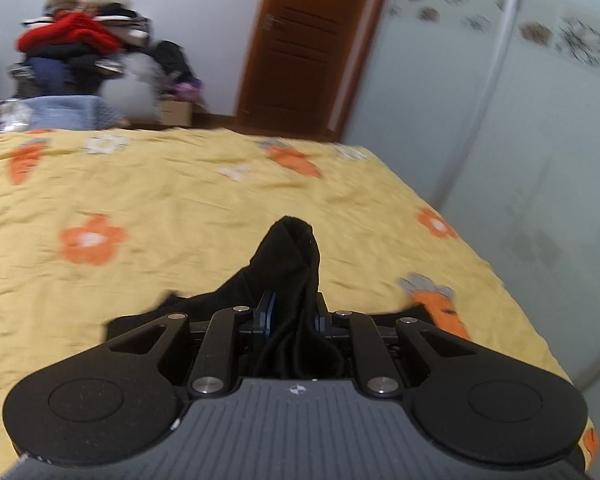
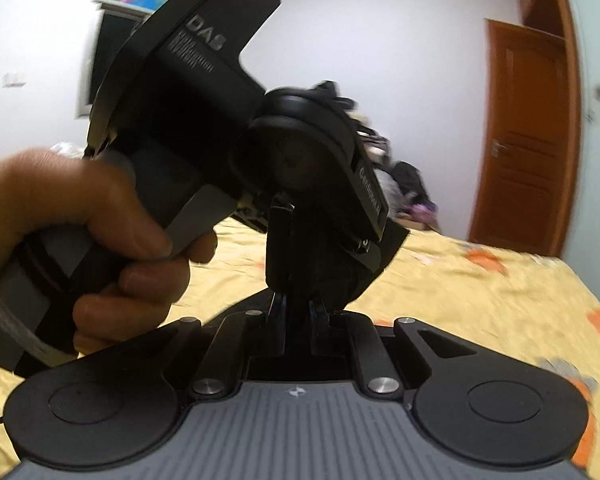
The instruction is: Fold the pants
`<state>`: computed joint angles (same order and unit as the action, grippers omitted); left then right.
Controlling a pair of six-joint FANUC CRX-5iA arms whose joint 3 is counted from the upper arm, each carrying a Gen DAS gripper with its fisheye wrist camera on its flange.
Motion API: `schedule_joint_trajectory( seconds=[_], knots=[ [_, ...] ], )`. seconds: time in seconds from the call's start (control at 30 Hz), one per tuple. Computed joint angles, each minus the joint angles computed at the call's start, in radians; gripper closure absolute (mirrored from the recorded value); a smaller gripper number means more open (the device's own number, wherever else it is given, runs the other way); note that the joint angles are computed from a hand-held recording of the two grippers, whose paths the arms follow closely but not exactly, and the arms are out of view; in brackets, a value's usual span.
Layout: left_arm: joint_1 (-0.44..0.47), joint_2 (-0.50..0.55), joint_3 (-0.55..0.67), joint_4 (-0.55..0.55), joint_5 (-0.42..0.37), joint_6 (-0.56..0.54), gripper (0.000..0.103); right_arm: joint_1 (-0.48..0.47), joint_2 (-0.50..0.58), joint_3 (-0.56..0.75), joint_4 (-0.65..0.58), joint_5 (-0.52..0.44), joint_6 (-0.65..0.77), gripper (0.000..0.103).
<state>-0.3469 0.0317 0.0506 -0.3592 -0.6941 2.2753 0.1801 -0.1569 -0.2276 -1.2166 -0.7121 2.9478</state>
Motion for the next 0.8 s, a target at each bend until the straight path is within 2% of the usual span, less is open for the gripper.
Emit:
schedule_joint_trajectory(
  seconds=[0.1, 0.27, 0.43, 0.47, 0.5, 0.57, 0.6, 0.63, 0.67, 0.7, 0.73, 0.77, 0.8],
  knots=[
    [-0.009, 0.075, 0.04, 0.075, 0.028, -0.081, 0.087, -0.048, 0.002, -0.006, 0.005, 0.015, -0.019, 0.092],
    [-0.022, 0.21, 0.11, 0.215, 0.048, -0.211, 0.087, -0.082, 0.029, -0.005, 0.081, 0.064, -0.102, 0.092],
    [-0.047, 0.304, 0.179, 0.269, 0.02, -0.327, 0.086, -0.138, 0.065, 0.008, 0.132, 0.017, -0.232, 0.092],
    [-0.05, 0.311, 0.185, 0.275, 0.015, -0.331, 0.085, -0.127, 0.064, 0.006, 0.157, 0.019, -0.28, 0.091],
    [-0.048, 0.312, 0.178, 0.297, 0.021, -0.34, 0.077, -0.126, 0.072, 0.014, 0.179, 0.001, -0.313, 0.09],
    [-0.036, 0.289, 0.135, 0.362, 0.062, -0.375, 0.074, -0.136, 0.072, 0.016, 0.196, -0.026, -0.351, 0.071],
    [-0.03, 0.267, 0.104, 0.395, 0.094, -0.391, 0.074, -0.155, 0.076, 0.022, 0.204, -0.05, -0.359, 0.065],
    [-0.016, 0.234, 0.045, 0.474, 0.159, -0.451, 0.072, -0.154, 0.076, 0.025, 0.236, -0.059, -0.386, 0.048],
    [-0.007, 0.205, -0.004, 0.535, 0.211, -0.505, 0.07, -0.159, 0.075, 0.026, 0.255, -0.059, -0.395, 0.04],
    [-0.001, 0.176, -0.04, 0.558, 0.251, -0.527, 0.059, -0.181, 0.07, 0.025, 0.241, -0.07, -0.379, 0.04],
    [0.005, 0.145, -0.058, 0.527, 0.271, -0.509, 0.043, -0.215, 0.077, 0.04, 0.214, -0.116, -0.374, 0.04],
    [0.006, 0.128, -0.044, 0.445, 0.258, -0.441, 0.034, -0.257, 0.097, 0.069, 0.176, -0.183, -0.386, 0.04],
    [0.0, 0.111, -0.019, 0.318, 0.226, -0.329, 0.024, -0.299, 0.125, 0.105, 0.131, -0.248, -0.411, 0.04]
  ],
)
